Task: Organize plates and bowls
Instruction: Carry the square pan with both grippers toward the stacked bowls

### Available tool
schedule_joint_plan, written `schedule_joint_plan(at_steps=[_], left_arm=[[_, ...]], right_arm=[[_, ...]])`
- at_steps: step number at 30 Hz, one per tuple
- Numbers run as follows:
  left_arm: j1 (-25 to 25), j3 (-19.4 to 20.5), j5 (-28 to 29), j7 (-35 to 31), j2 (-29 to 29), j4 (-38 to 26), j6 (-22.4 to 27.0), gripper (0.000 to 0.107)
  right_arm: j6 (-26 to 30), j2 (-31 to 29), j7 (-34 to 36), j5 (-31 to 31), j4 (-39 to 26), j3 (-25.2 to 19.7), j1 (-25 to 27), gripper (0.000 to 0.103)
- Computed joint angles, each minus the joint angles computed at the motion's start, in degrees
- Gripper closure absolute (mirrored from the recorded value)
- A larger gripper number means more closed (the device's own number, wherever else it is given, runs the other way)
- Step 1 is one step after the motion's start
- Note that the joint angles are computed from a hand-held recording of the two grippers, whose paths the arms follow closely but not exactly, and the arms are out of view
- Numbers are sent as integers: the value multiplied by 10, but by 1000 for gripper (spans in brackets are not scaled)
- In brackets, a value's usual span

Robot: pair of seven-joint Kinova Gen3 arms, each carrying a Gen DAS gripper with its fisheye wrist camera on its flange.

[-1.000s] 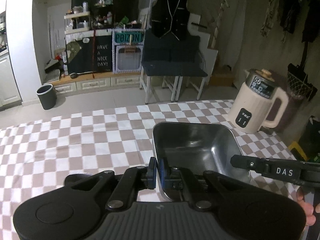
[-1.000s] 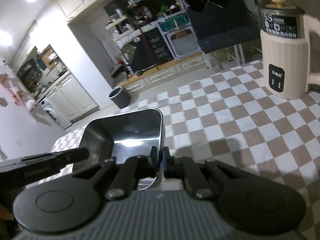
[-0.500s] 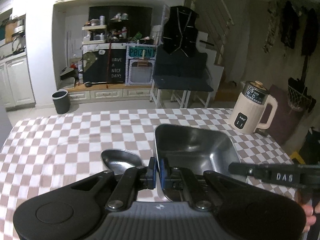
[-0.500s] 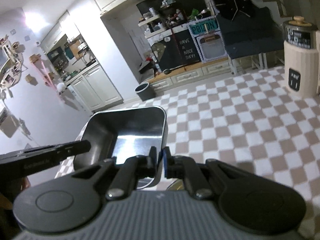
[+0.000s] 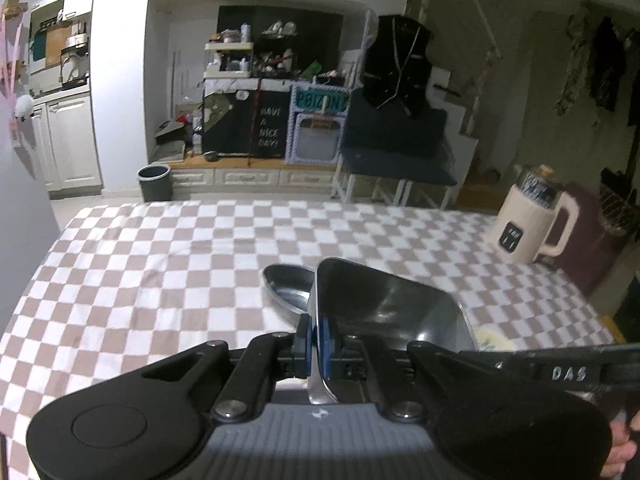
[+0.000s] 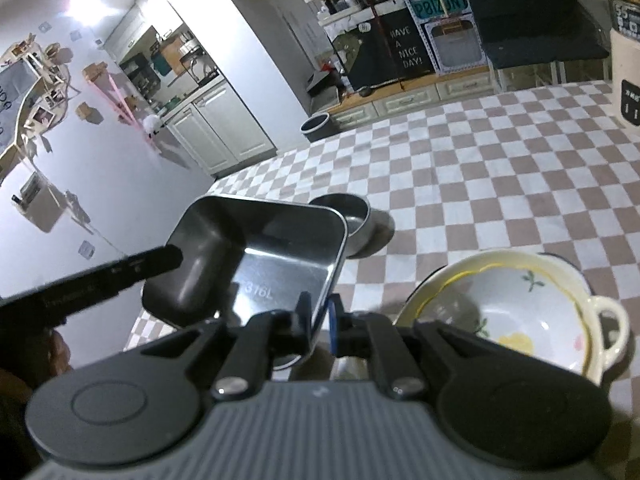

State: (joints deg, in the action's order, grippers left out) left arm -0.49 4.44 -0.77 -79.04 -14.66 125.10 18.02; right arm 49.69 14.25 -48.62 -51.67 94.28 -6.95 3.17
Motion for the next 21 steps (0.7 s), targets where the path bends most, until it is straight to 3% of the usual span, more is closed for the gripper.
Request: schedule_joint_plan(at_steps=[11,21], left_arm=[[-4,-65,28,-55,3,10,44,102],[-47,-63,16,-65,17,13,68,98]], right_arm=[[21,35,-63,61,-50,-12,-35,92],[27,47,-110,118,-63,-27,-72,90]])
